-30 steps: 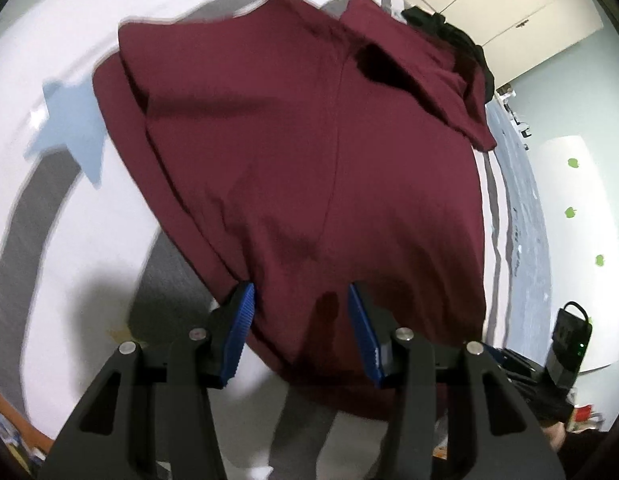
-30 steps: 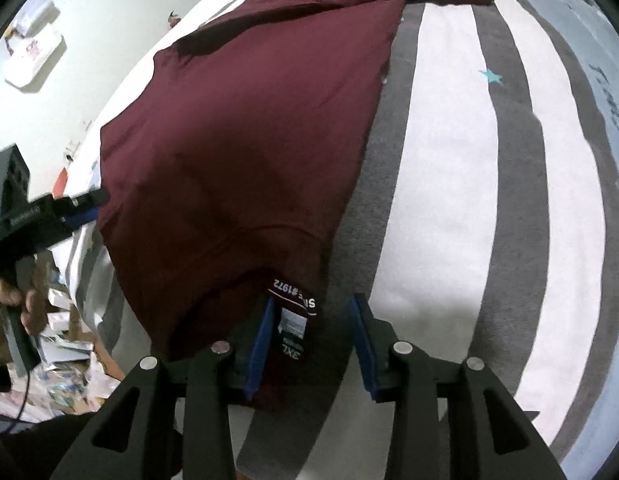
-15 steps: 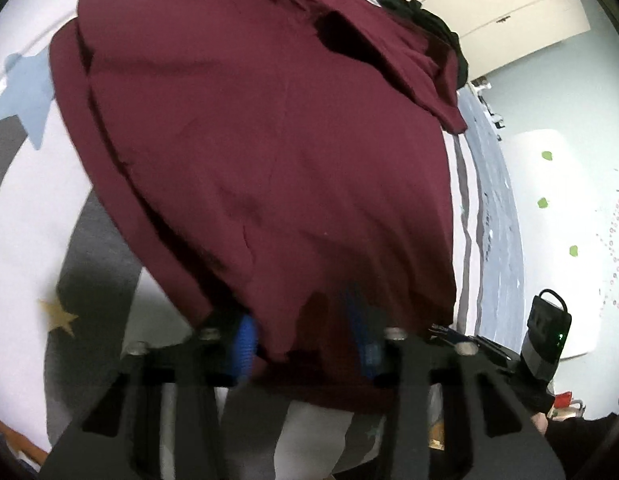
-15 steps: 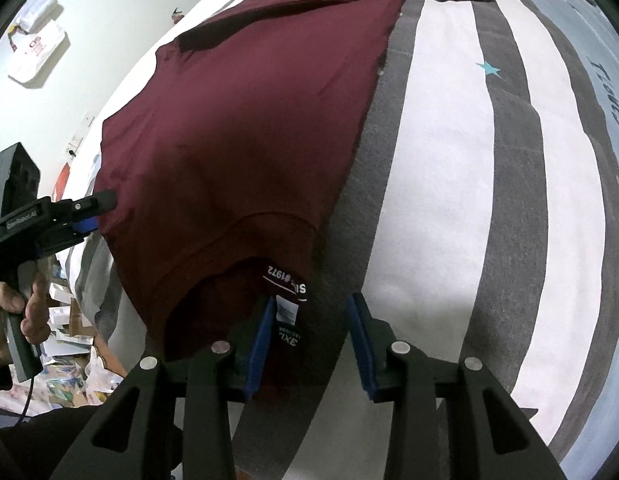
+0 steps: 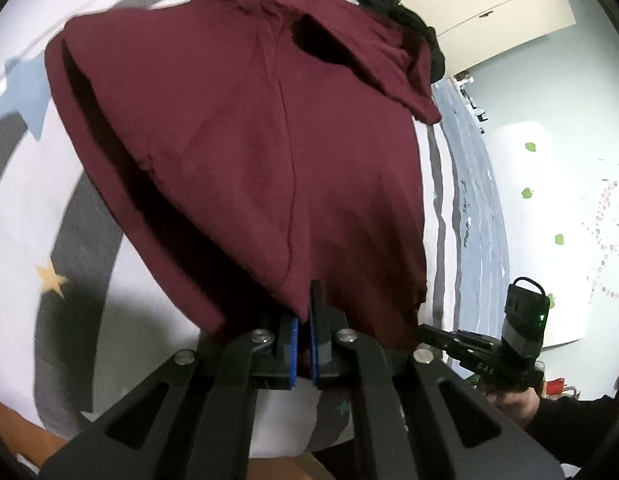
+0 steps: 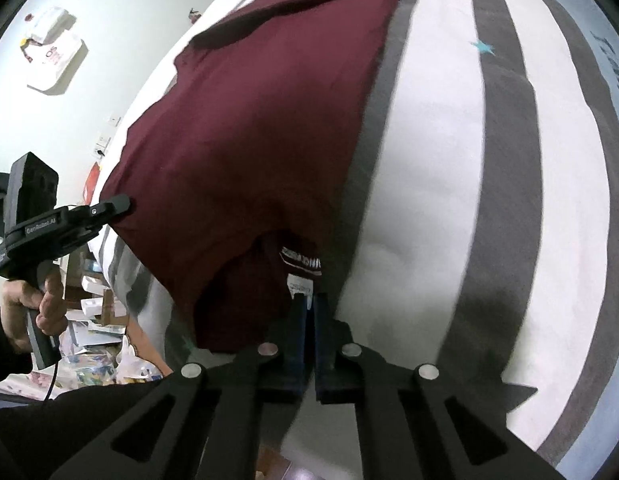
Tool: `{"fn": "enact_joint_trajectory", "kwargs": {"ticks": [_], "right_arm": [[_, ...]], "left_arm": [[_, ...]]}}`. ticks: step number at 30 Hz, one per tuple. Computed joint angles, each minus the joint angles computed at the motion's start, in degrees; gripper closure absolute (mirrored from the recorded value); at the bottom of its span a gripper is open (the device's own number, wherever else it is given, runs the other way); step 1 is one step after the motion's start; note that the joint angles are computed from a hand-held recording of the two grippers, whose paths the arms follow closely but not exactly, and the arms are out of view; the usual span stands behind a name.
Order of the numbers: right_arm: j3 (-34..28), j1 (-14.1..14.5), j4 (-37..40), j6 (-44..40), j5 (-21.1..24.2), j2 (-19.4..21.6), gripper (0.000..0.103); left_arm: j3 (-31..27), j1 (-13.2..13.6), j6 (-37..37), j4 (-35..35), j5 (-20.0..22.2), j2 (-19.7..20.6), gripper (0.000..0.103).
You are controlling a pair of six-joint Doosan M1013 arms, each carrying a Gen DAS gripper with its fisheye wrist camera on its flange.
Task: Fold clothes
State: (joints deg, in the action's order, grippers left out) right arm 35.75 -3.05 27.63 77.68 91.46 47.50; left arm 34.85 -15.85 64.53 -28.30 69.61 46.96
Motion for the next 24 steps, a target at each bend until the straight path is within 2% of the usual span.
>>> {"fn": "enact_joint_trajectory", "kwargs": {"ticks": [2,5,10,11,12,13,15,17,20,22,23,24], "right_arm": [[-1.0,0.0,-0.6,0.9,0.8,0.5,0.103],[-1.7,-0.2,-0.5,1.6,1.4,0.9,0.103],[-4.4,0.5,-1.1,2.8,0.2,1.6,0.095],[-5.9,0.8,-1.8,3.5,-0.1,2.1,0.085],[-6.9,1.0,-2.5,4.3,-0.6,2.4,0.064],[-8.1,0.8,-2.1,4.9,-0.9,3.0,0.059],[-11.9,0.5,-0.7,5.6,-0.3,4.8,0.057],[-16.2,0.8,-0.2,6.0,1.4,7.2,0.057],[-25.4,1.6,-1.6,6.9,7.7,12.5,0.057],[-25.6,1.2,-1.0,7.7,7.8,13.0,0.059],[-26.2,0.8,0.2,8.4,7.9,13.4,0.071],[-27.6,0.5,1.8,9.6,8.4,14.2,0.097]], "left_arm": [[1.9,0.1,-0.5,0.1,-0.9,-1.0,0.100],[1.3,-0.1,-1.4,1.2,0.0,-0.5,0.100],[0.5,-0.5,-0.2,2.7,1.7,0.1,0.100],[0.5,-0.5,0.3,2.8,1.9,0.1,0.100],[0.7,-0.5,0.3,2.8,2.0,0.0,0.100],[0.7,-0.4,0.0,2.8,1.9,0.0,0.100],[0.9,-0.3,-0.5,2.9,1.9,0.0,0.100],[1.0,-0.4,-0.2,3.0,1.7,-0.1,0.100],[0.5,-0.5,0.6,3.0,2.0,0.2,0.100],[-0.4,-0.6,0.8,3.2,2.3,0.7,0.100],[-0.9,-0.7,0.9,3.3,2.5,0.9,0.100],[-0.8,-0.7,1.1,3.2,2.4,0.9,0.100]]}}
